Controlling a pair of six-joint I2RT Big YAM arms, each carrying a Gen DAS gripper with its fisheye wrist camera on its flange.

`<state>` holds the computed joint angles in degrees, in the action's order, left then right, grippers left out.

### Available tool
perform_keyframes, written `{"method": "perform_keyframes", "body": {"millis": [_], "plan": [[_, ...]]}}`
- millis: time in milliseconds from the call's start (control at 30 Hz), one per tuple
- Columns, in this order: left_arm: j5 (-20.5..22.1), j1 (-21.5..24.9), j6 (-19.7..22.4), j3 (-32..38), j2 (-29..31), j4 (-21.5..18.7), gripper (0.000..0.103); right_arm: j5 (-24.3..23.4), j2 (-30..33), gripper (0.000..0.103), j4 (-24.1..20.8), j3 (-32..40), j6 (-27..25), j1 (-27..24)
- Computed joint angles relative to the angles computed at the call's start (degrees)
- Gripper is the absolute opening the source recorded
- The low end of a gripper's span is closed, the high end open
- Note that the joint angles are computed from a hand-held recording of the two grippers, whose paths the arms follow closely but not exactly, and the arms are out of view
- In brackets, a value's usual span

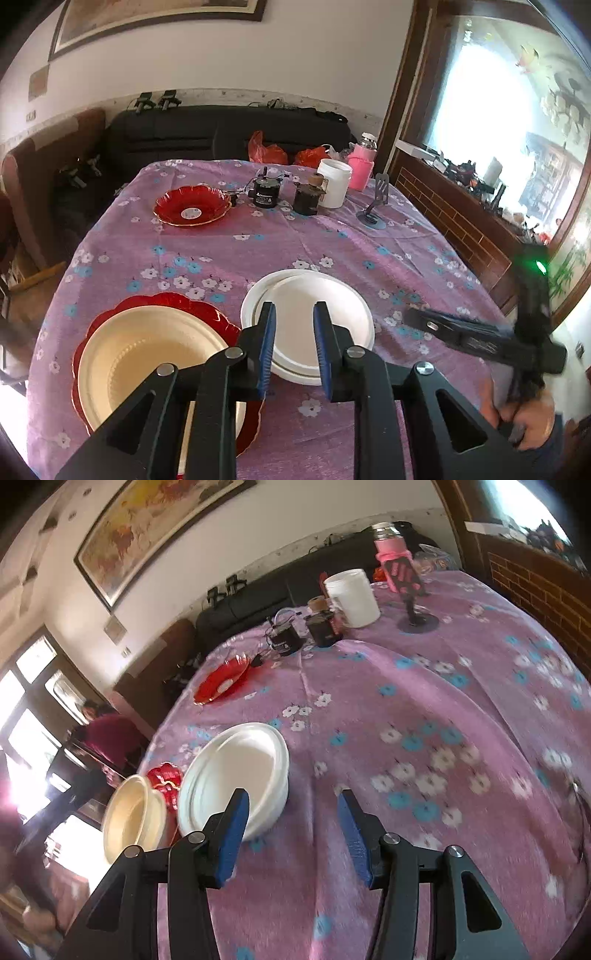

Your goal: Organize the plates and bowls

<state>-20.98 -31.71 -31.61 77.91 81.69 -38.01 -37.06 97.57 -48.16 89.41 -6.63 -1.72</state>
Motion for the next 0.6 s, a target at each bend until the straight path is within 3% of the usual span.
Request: {"method": "perform_keyframes", "body": {"millis": [233, 267, 300, 333, 500, 600], "plan": [[3.1, 1.8, -0.2, -3.4, -1.9, 1.8, 0.026, 17.5, 1.7, 0.053, 1.5, 1.9, -5.5, 7.3], [3.2, 2.0, -0.2, -3.8, -2.2, 1.8, 0.026, 21.9, 1.7, 0.038, 2.4, 1.4, -7.2, 8.7], [3.3, 2.3, -0.4, -4.5, -2.7, 2.2, 0.026, 25.0, 1.8, 0.014, 3.2, 1.2, -8.3, 9.8], [3.6, 2.5, -0.5, -4.8, -2.9, 2.3, 0.026, 27.2, 1.9, 0.011, 3.6, 0.9, -8.9, 10.5], [4.9, 3.8, -0.8, -6.9, -4.1, 3.4, 0.026, 32.4, -1.3, 0.009, 9.8, -2.9, -11.3, 12.3], [5.6, 4.3, -1.1, -7.7, -4.4, 3.9, 0.026, 35.8, -6.1, 0.008, 20.0, -8.5, -13.3, 12.9]]}}
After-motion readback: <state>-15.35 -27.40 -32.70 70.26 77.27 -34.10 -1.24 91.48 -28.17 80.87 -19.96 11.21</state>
